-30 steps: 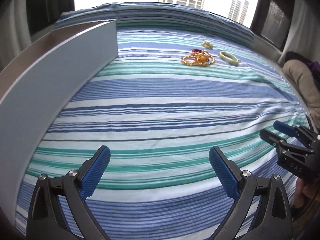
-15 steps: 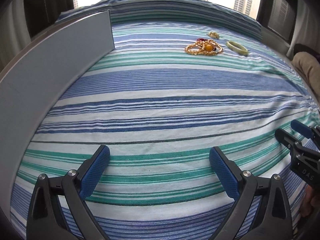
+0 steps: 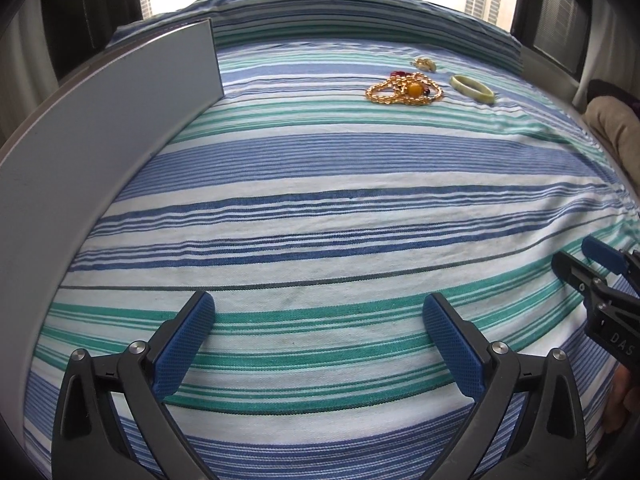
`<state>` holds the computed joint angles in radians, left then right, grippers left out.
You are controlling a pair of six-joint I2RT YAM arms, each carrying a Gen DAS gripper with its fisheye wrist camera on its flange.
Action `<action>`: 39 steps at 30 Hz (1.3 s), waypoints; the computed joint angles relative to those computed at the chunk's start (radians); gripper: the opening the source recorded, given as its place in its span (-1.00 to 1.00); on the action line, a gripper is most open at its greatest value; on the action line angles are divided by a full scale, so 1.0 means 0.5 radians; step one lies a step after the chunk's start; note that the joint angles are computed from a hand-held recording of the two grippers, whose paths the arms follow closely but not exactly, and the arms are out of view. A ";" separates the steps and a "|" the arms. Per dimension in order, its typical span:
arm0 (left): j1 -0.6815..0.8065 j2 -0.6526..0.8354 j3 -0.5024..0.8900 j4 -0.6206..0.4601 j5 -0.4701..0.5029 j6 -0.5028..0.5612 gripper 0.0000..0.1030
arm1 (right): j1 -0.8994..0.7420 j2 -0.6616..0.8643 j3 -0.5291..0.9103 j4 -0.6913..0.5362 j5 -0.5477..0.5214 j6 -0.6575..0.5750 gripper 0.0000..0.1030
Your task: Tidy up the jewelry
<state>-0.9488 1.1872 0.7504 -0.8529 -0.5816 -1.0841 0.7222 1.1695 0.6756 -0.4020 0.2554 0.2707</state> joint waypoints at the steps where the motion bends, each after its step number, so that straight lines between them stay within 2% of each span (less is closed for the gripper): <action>1: 0.000 0.000 0.000 0.000 0.000 0.000 0.99 | -0.003 0.003 0.003 0.000 -0.002 -0.001 0.24; 13: 0.014 -0.012 0.005 -0.015 0.037 0.026 0.99 | -0.010 0.004 0.003 0.002 -0.008 -0.006 0.24; 16: 0.189 -0.082 0.107 -0.057 0.323 0.277 0.97 | -0.010 0.004 0.003 0.003 -0.009 -0.006 0.24; 19: 0.356 -0.097 0.329 -0.057 0.362 0.575 0.97 | -0.017 0.003 0.002 0.005 -0.019 -0.007 0.24; 21: 0.480 0.039 0.524 0.016 0.370 0.843 0.98 | -0.017 0.005 0.003 0.006 -0.021 -0.006 0.24; 23: 0.644 0.249 0.683 0.151 0.495 1.092 0.98 | -0.018 0.005 0.003 0.006 -0.021 -0.006 0.24; 26: 0.805 0.645 0.894 0.386 0.587 1.321 0.92 | -0.017 0.007 0.005 0.007 -0.024 -0.004 0.25; 27: 0.829 0.781 0.968 0.453 0.564 1.385 0.85 | -0.017 0.007 0.005 0.007 -0.024 -0.004 0.25; 29: 0.868 1.010 1.096 0.571 0.530 1.504 0.54 | -0.020 0.009 0.006 0.009 -0.027 -0.006 0.25; 33: 0.913 1.309 1.273 0.689 0.486 1.598 0.34 | -0.016 0.010 0.006 0.011 -0.031 0.002 0.25; 34: 0.919 1.336 1.275 0.735 0.525 1.617 0.16 | -0.016 0.010 0.006 0.011 -0.031 0.002 0.25; 35: 0.941 1.340 1.261 0.785 0.610 1.636 -0.24 | -0.016 0.011 0.007 0.011 -0.031 0.003 0.25; 36: 0.966 1.327 1.222 0.849 0.735 1.630 -0.48 | -0.017 0.012 0.007 0.012 -0.032 0.002 0.25; 37: 0.994 1.296 1.173 0.914 0.839 1.595 -0.88 | -0.017 0.012 0.007 0.012 -0.032 0.002 0.26; 39: 1.032 1.187 1.036 1.024 0.970 1.491 -0.90 | -0.014 0.013 0.009 0.010 -0.032 0.007 0.26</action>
<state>-0.4326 1.7809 1.2685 -0.3410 -0.0965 -0.3388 0.7151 1.1761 0.6799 -0.3968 0.2395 0.2742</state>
